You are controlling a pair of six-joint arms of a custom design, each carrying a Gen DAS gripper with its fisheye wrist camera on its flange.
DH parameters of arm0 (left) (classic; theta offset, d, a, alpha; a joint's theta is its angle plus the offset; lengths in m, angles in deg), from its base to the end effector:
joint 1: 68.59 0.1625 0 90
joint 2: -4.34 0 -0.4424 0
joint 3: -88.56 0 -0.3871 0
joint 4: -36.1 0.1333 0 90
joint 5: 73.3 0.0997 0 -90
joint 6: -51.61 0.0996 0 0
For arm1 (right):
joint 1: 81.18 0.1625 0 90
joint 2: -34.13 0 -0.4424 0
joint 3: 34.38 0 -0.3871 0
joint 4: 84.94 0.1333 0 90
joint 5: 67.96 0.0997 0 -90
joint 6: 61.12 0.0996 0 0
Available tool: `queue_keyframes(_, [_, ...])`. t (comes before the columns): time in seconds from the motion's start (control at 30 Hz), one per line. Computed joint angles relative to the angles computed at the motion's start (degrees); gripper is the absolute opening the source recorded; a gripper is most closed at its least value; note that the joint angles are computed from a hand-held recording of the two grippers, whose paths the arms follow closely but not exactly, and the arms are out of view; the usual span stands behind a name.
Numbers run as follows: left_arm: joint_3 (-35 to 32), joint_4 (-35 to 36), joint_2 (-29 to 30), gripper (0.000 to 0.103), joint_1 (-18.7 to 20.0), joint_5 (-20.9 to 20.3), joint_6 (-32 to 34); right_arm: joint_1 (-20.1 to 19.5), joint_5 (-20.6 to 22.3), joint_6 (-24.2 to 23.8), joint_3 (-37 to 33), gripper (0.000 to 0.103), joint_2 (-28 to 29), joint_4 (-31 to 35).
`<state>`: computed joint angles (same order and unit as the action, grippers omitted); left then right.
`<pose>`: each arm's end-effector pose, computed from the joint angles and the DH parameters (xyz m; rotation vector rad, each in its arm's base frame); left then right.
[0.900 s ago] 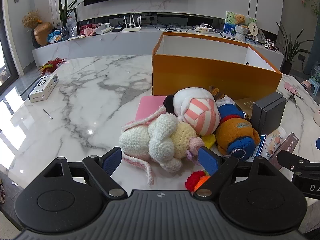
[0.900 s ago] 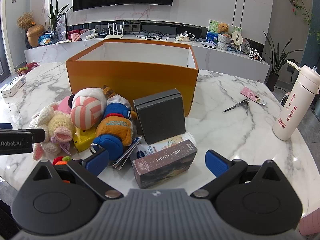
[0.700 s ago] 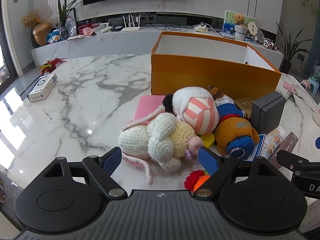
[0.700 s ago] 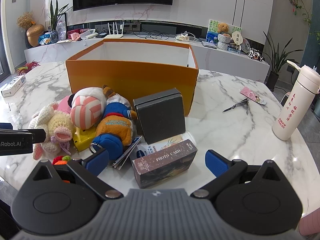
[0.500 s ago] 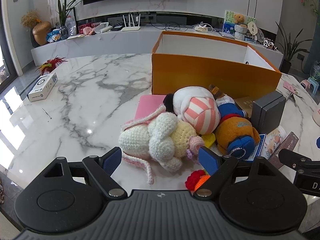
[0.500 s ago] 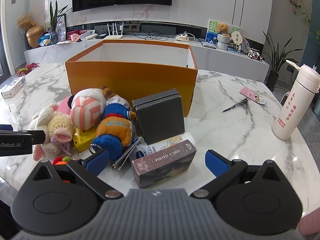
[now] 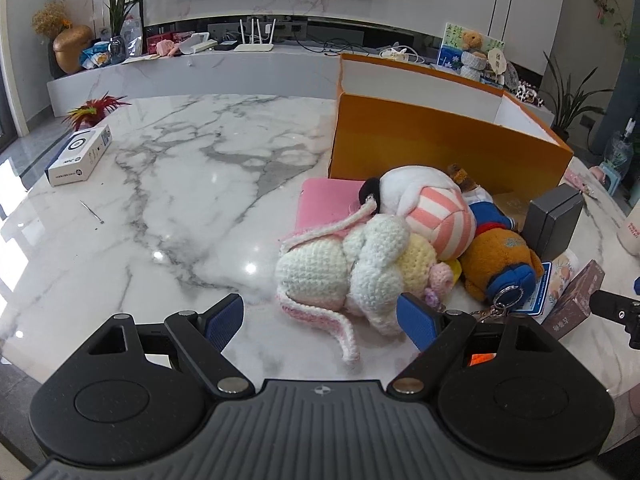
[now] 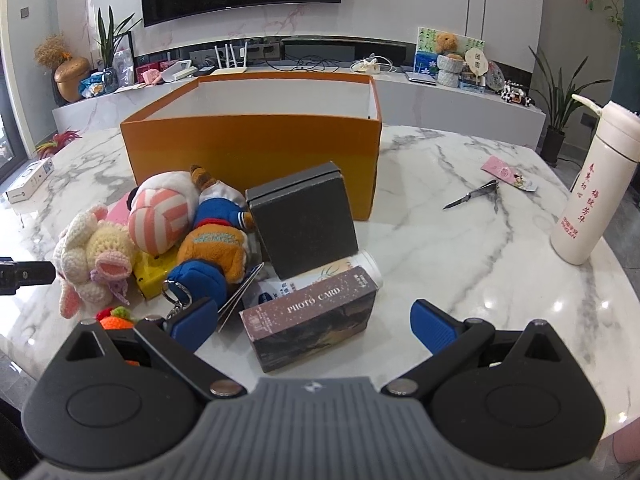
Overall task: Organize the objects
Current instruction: 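Move both grippers toward the pile of plush toys and boxes, then grasp the cream crocheted plush with the left gripper while the right grasps the PHOTO CARD box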
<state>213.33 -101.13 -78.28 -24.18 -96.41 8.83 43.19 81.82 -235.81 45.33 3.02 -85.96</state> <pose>-0.1616 -0.4732 0.3114 -0.0102 2.1406 -1.0531 0.3749 -0.4644 -0.0035 0.0739 -2.1641 1.1838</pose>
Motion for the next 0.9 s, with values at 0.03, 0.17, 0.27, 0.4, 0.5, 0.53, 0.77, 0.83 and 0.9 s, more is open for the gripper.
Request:
queue_keyframes(0.03, [0.34,-2.93,0.17,0.099,0.15,-0.52,2.09,-0.12,-0.43,0.06,0.24,0.102,-0.22,-0.11])
queue_keyframes(0.17, [0.46,-17.44,3.42,0.099,1.42,-2.39,16.35,-0.65,-2.16,-0.31,1.18,0.102,-0.97,-0.95])
queue_keyframes(0.27, [-1.81,-23.56,7.27,0.099,2.65,-1.46,28.96,-1.18,-2.73,0.22,1.24,0.102,-0.92,-0.26])
queue_keyframes(0.4, [-3.34,-30.28,9.84,0.099,3.87,-3.50,43.14,-1.95,-3.71,1.23,1.17,0.102,-0.91,0.84])
queue_keyframes(0.5, [-4.06,-31.61,10.00,0.099,4.86,-8.74,53.35,-2.35,-4.05,1.64,1.10,0.102,-0.92,1.06])
queue_keyframes(0.53, [-4.21,-31.30,9.89,0.099,5.15,-10.26,56.53,-2.47,-4.23,1.79,0.99,0.102,-0.88,1.27])
queue_keyframes(0.77, [-8.22,-20.09,7.67,0.099,9.30,-19.40,62.11,-2.96,-4.67,1.86,0.96,0.102,-1.01,1.42])
queue_keyframes(0.83, [-10.01,-16.52,6.32,0.099,11.51,-24.48,59.26,-3.09,-4.81,2.04,0.88,0.102,-0.98,1.72])
queue_keyframes(0.9, [-11.09,-15.16,5.57,0.099,12.92,-27.95,56.07,-3.26,-4.99,2.18,0.76,0.102,-0.93,2.11])
